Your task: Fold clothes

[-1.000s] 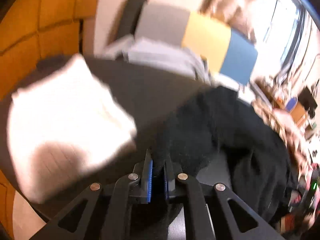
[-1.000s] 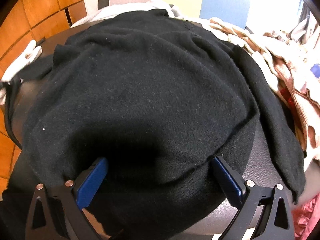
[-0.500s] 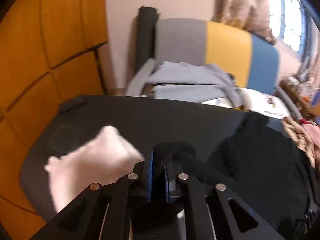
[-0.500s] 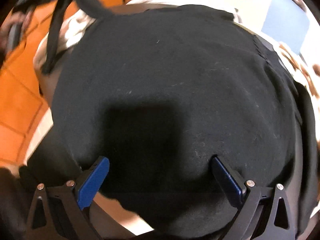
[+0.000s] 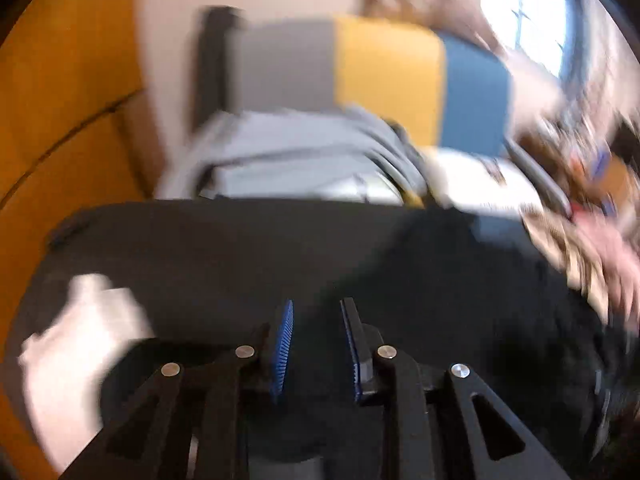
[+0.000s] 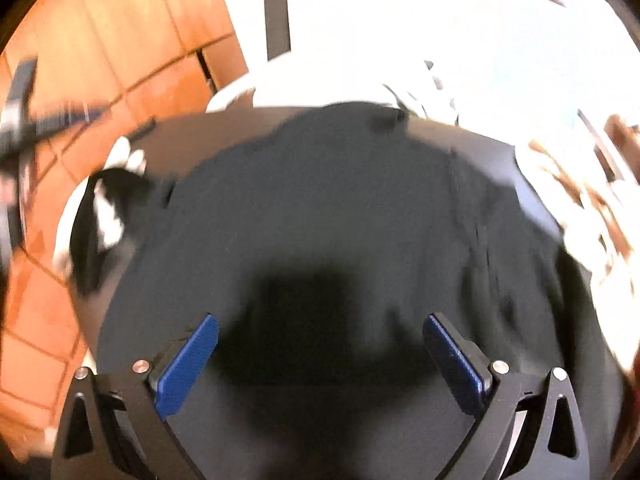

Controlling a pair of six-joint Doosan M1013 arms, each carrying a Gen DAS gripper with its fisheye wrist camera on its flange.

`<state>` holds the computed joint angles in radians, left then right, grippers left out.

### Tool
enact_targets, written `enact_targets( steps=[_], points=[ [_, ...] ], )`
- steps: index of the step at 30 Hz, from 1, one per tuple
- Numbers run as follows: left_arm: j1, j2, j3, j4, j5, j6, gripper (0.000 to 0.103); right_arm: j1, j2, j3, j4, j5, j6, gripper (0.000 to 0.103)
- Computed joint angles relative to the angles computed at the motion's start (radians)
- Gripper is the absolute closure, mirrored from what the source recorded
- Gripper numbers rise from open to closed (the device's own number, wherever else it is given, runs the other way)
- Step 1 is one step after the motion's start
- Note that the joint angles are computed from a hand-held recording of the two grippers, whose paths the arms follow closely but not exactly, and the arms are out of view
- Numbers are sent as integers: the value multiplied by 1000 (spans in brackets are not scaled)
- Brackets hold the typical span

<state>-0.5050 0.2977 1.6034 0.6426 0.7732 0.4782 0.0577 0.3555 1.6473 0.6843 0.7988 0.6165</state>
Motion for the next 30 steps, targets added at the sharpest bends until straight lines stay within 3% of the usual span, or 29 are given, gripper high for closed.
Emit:
enact_targets(
  steps=[3, 6, 9, 11, 14, 17, 19, 22, 26, 28, 30],
  points=[
    [1, 99, -72, -140, -38, 192, 80, 15, 102, -131, 1, 34, 37, 0],
    [-2, 172, -126, -208, -18, 273, 80, 35, 191, -238, -71, 32, 145, 0],
    [0, 194, -131, -157, -69, 245, 80, 37, 243, -285, -184, 9, 286, 0],
    [-2, 209, -138, -114, -94, 220, 79, 24, 226, -236, -196, -82, 237, 0],
    [-7, 233, -162, -49, -112, 198, 76, 5, 200, -180, -194, -157, 197, 0],
    [16, 235, -185, -235, -171, 373, 77, -15, 187, -150, -143, -183, 174, 0],
    [21, 224, -189, -249, -199, 410, 77, -21, 184, -145, -121, -182, 152, 0],
    [13, 223, -215, -104, -185, 410, 73, -30, 185, -168, -73, -109, 114, 0],
    [31, 275, -313, -174, -119, 557, 67, -47, 191, -210, 12, 14, 73, 0],
    [74, 290, -346, -324, -143, 584, 67, -64, 203, -241, 101, 80, 58, 0],
    [100, 312, -388, -368, -122, 563, 67, -73, 225, -286, 137, 123, 100, 0]
  ],
)
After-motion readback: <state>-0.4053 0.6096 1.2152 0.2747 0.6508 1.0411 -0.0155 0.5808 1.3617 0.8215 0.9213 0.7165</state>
